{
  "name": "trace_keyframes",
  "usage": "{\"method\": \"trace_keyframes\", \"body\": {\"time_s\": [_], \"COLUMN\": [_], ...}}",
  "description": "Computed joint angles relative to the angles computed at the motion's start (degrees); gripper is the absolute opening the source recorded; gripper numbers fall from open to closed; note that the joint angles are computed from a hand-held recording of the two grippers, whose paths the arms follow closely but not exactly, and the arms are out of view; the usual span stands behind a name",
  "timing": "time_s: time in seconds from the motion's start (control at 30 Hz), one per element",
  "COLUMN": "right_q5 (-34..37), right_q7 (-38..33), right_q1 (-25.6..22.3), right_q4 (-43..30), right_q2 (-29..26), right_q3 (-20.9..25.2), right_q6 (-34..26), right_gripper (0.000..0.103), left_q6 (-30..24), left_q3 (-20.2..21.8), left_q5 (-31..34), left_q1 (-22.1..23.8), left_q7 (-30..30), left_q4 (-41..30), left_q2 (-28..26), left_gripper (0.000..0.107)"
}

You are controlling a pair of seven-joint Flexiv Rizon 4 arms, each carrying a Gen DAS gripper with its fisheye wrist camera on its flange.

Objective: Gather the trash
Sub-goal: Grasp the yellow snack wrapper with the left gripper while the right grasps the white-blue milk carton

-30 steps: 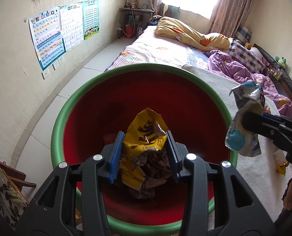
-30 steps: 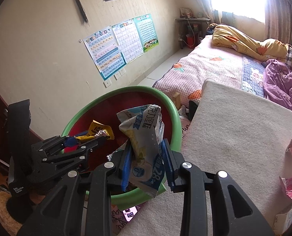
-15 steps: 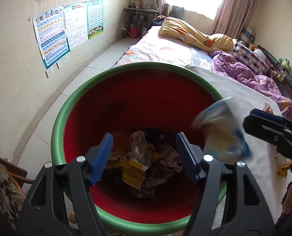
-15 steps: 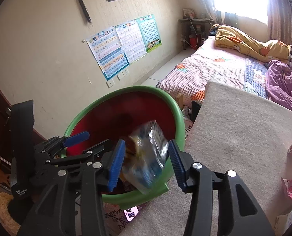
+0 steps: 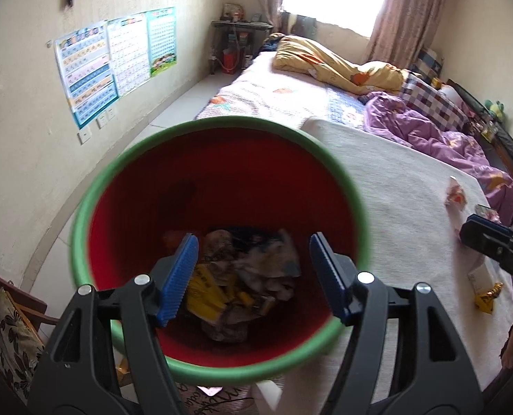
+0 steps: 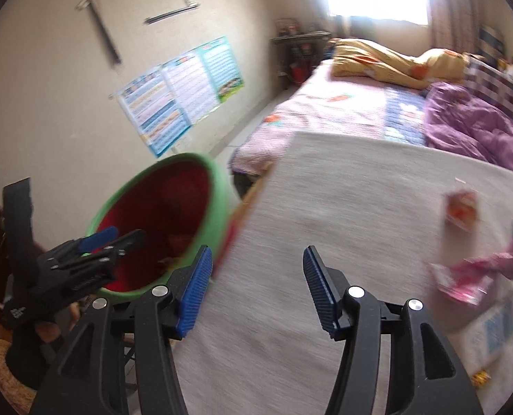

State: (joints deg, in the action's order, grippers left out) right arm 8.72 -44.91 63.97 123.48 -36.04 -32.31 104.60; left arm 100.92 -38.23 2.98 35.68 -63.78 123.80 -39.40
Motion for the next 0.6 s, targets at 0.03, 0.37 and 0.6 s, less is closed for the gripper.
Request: {"method": "trace_keyframes", "body": {"time_s": [0.03, 0.37, 0.6], "right_q5": [1.2, 2.6, 2.5], "right_q7": [0.1, -6.6, -13.0], "right_q1": [1.6, 7.5, -6.4], "right_q4": [2.5, 17.3, 20.1], "right_q2": [0.7, 6.2, 10.2], "right_q3": [-2.1, -17.0, -5.9], "right_q6": [0.4, -1.3, 2.4], "right_gripper": [0.054, 0.065, 0.067], "left_q6": [0.1, -2.5, -5.7], "left_q3": [-0.4, -14.1, -15.0], "left_q5": [0.2, 4.7, 3.4], "left_q1": [-0.5, 0.2, -7.9], "left_q7": [-0.1, 2.0, 2.9], "left_q4": [0.5, 7.4, 8.6], "left_q2": [0.3, -2.7, -4.8], "left_gripper": [0.064, 0.072, 0.078]}}
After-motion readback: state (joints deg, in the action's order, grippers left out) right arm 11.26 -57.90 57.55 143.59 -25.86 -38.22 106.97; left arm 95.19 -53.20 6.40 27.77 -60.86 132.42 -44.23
